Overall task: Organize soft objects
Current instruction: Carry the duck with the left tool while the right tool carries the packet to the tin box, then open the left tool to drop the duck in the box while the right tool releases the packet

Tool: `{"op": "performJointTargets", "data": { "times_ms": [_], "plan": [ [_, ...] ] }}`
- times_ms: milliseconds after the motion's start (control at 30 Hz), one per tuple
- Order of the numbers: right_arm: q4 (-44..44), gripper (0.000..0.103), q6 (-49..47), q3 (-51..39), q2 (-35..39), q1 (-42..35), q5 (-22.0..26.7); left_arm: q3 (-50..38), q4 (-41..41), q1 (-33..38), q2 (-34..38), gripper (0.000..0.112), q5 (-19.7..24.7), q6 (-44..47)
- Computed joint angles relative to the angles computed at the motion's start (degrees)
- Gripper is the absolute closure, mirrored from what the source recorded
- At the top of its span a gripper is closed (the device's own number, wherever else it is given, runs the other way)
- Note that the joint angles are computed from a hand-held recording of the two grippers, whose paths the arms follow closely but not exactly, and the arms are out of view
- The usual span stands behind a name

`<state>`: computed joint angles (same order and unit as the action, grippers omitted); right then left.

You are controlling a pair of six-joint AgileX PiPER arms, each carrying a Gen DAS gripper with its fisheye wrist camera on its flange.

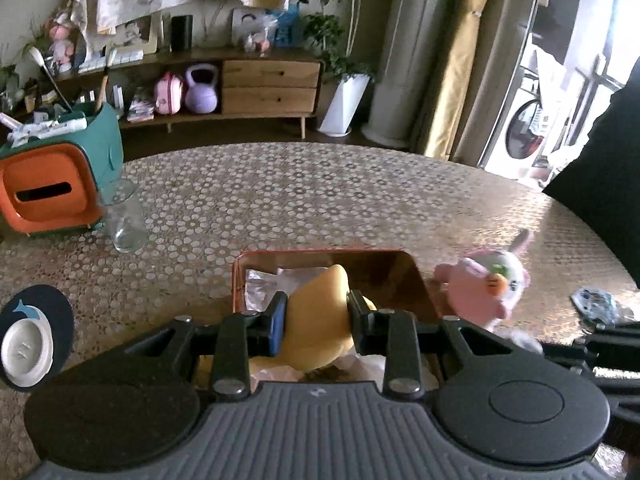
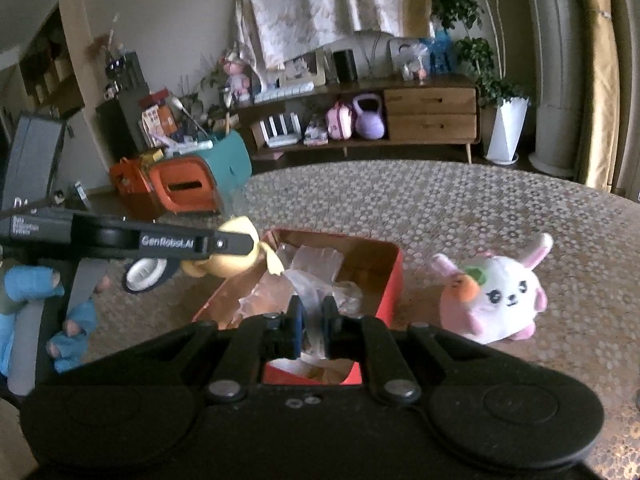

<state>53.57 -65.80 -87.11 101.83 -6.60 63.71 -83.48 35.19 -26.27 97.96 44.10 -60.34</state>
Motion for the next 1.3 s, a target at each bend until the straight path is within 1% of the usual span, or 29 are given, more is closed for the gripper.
{"op": "performJointTargets", "data": {
  "times_ms": [300, 567, 933, 1100, 1133, 1167, 1200, 1300],
  "plan": [
    [-4.5, 0.094, 2.6, -1.6, 4.7, 6.1, -5.4, -8.5, -2.2, 3.6, 9.6, 0.081, -0.4, 4.8],
    [-7.2, 0.094, 2.4, -0.9, 6.4, 9.0, -7.8, -13.3, -4.0, 4.7, 15.6, 0.081, -0.3, 6.6],
    [-8.4, 0.093, 3.0, -1.5, 8.2, 10.1, -8.8, -14.0, -7.3, 5.1, 18.0, 0.081, -0.2, 9.7],
    [-8.5, 0.087, 2.3, -0.8, 8.1, 10.2, -9.3, -14.2, -8.8, 5.5, 18.0, 0.080, 0.0, 10.3],
    [-8.4, 0.085, 2.1, -0.5, 7.9, 10.2, -9.4, -13.9, -8.8, 5.6, 17.7, 0.080, -0.3, 10.2],
    [-8.4, 0.083, 2.2, -0.6, 7.9, 10.3, -9.5, -13.7, -9.0, 5.7, 17.5, 0.078, -0.5, 10.2],
    [-8.4, 0.083, 2.4, -0.9, 8.0, 10.5, -9.6, -13.4, -9.2, 5.7, 17.2, 0.072, -0.7, 10.2],
    [-8.2, 0.082, 2.4, -1.2, 8.1, 10.3, -9.1, -12.1, -9.9, 5.7, 16.2, 0.066, -2.2, 10.5]
  ]
}}
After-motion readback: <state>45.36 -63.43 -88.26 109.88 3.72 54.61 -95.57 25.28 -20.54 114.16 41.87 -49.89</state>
